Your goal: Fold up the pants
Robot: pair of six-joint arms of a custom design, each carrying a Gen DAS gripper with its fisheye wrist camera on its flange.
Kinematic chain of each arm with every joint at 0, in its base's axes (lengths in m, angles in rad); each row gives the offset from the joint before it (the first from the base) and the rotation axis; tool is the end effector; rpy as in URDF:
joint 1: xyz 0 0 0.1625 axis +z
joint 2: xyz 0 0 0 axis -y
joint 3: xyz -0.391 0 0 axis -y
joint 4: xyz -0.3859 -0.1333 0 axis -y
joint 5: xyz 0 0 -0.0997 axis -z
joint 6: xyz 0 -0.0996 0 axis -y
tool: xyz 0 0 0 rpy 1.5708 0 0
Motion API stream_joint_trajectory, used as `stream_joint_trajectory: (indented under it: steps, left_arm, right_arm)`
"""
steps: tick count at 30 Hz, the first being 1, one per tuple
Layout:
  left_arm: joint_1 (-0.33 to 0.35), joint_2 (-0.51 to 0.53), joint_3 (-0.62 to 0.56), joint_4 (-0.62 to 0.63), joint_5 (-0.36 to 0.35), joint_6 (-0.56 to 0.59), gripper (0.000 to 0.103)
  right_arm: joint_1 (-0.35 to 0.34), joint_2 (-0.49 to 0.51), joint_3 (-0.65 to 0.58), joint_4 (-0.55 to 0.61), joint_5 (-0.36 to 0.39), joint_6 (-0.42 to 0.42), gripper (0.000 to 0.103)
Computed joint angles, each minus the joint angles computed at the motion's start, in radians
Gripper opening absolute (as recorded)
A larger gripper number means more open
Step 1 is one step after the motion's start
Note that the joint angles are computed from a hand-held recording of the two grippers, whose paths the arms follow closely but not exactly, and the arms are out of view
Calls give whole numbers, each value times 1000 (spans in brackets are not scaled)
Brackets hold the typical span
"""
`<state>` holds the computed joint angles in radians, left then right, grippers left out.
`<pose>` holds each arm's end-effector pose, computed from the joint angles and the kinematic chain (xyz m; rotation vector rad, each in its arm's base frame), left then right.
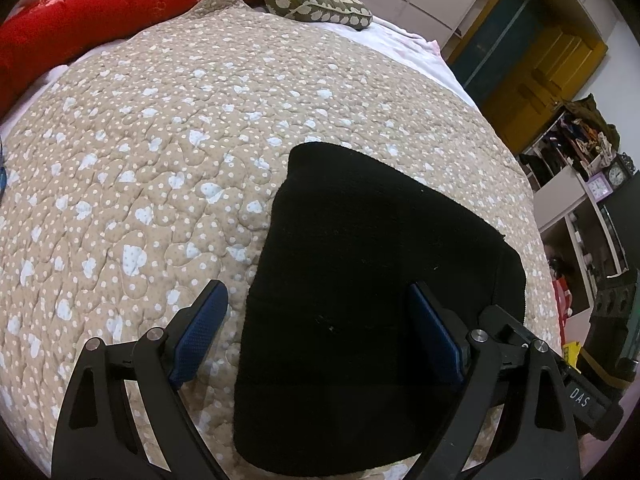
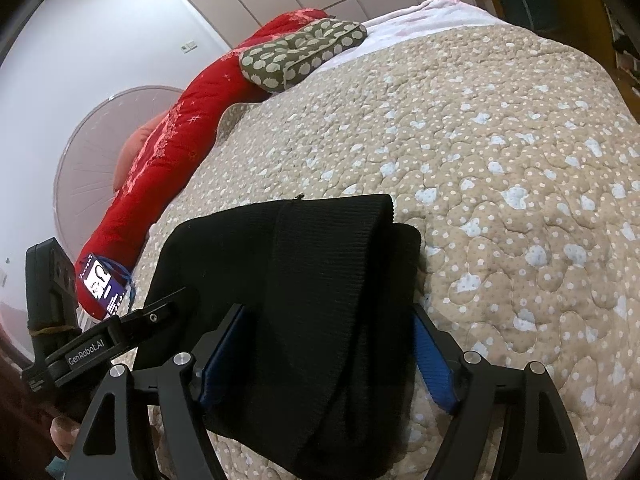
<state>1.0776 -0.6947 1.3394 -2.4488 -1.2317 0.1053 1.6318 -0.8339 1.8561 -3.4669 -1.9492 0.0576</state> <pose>-0.1979 -0.7196 0.1126 0.7786 2.7158 -0.4180 0.1328 -0.5920 0.1398 -0.2249 -2.5635 1.2241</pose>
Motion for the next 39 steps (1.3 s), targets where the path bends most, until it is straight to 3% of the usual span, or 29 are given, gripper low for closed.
stream_joint_trajectory:
  steps: [3, 4, 5, 7, 10, 12, 23, 27, 32, 35, 37, 39]
  left_arm:
    - [-4, -4, 16, -19, 6, 6, 91]
    - [-5, -6, 23, -29, 5, 9, 86]
    - [-6, -10, 32, -37, -5, 14, 75]
    - [-14, -20, 50, -56, -3, 31, 72]
    - [-12, -23, 33, -38, -24, 24, 63]
    - [-8, -22, 5, -5, -45, 11, 60]
    - [-38, 39, -134, -28, -14, 57, 60]
    - [-43, 113, -247, 0, 1, 72, 60]
    - [-25, 258, -463, 124, 18, 52, 60]
    - [-17, 351, -577, 207, 108, 25, 62]
    - [-7, 353, -576, 192, 76, 31, 66]
    - [-15, 341, -563, 186, 95, 59, 66]
  right_arm:
    - [3, -3, 4, -7, -4, -10, 66]
    - [7, -5, 6, -8, -10, -19, 60]
    - [13, -5, 6, -13, -20, -32, 58]
    - [24, -7, 7, -17, -35, -51, 48]
    - [43, -17, 8, -22, -52, -74, 42]
    - [51, -28, 10, -24, -46, -85, 41]
    - [82, -8, -114, -3, -40, -156, 40]
    - [73, 11, -198, 35, -42, -174, 40]
    - [37, 52, -305, 102, -41, -173, 40]
    - [6, 95, -388, 218, -97, -155, 42]
    - [-6, 123, -432, 292, -160, -185, 46]
    - [-6, 103, -401, 257, -146, -204, 46]
